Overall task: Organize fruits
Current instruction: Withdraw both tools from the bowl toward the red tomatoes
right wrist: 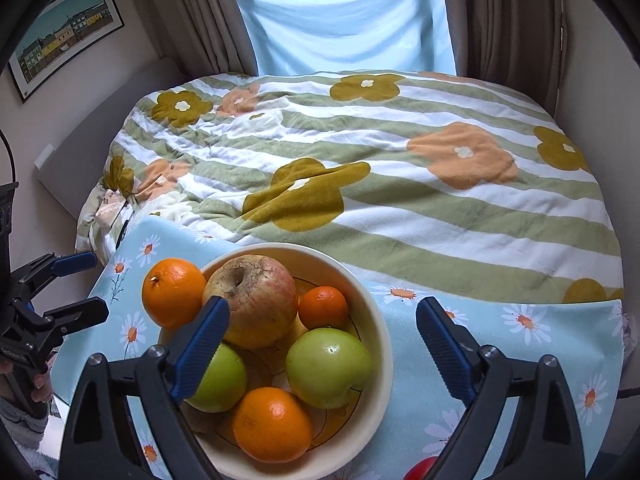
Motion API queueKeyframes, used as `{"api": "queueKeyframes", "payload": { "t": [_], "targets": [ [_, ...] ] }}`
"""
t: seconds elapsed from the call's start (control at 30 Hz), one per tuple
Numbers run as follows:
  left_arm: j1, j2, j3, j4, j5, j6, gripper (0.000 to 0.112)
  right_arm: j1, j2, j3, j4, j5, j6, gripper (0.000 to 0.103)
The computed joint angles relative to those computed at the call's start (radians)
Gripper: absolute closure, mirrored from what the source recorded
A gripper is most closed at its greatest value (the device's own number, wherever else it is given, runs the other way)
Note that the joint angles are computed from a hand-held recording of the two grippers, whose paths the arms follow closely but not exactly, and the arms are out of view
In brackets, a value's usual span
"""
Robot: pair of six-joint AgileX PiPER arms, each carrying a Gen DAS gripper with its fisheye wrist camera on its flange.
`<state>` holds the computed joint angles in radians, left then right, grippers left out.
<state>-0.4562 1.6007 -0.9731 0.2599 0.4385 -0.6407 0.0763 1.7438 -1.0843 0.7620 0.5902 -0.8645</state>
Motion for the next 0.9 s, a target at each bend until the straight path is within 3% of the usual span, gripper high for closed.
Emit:
{"api": "queueKeyframes", "payload": {
  "t": [0.1, 0.17, 0.53, 0.7, 0.9],
  "targets": [
    [-0.009, -0.028, -0.006, 0.008, 0.025, -0.001, 0.009, 0.002, -0.04, 0.017, -0.023, -0.007, 0.036, 0.009],
    [-0.016, -0.053, -0.008, 0.017, 0.042, -0.004, 0.009, 0.004, -0.075, 0.031, -0.045, -0.006, 0.064, 0.0],
    [-0.095, -0.187, -0.047, 0.066, 0.184, -0.007, 0.009, -0.017, -0.357, 0.137, -0.199, 0.04, 0.281, 0.0],
    [-0.148, -0.216, -0.077, 0.033, 0.206, 0.04, 0.009, -0.077, -0.46, 0.148, -0.255, 0.147, 0.393, 0.0],
    [-0.279, -0.182, -0.141, 0.089, 0.263, -0.029, 0.009, -0.157, -0.578, 0.158, -0.361, 0.234, 0.42, 0.0]
  ]
}}
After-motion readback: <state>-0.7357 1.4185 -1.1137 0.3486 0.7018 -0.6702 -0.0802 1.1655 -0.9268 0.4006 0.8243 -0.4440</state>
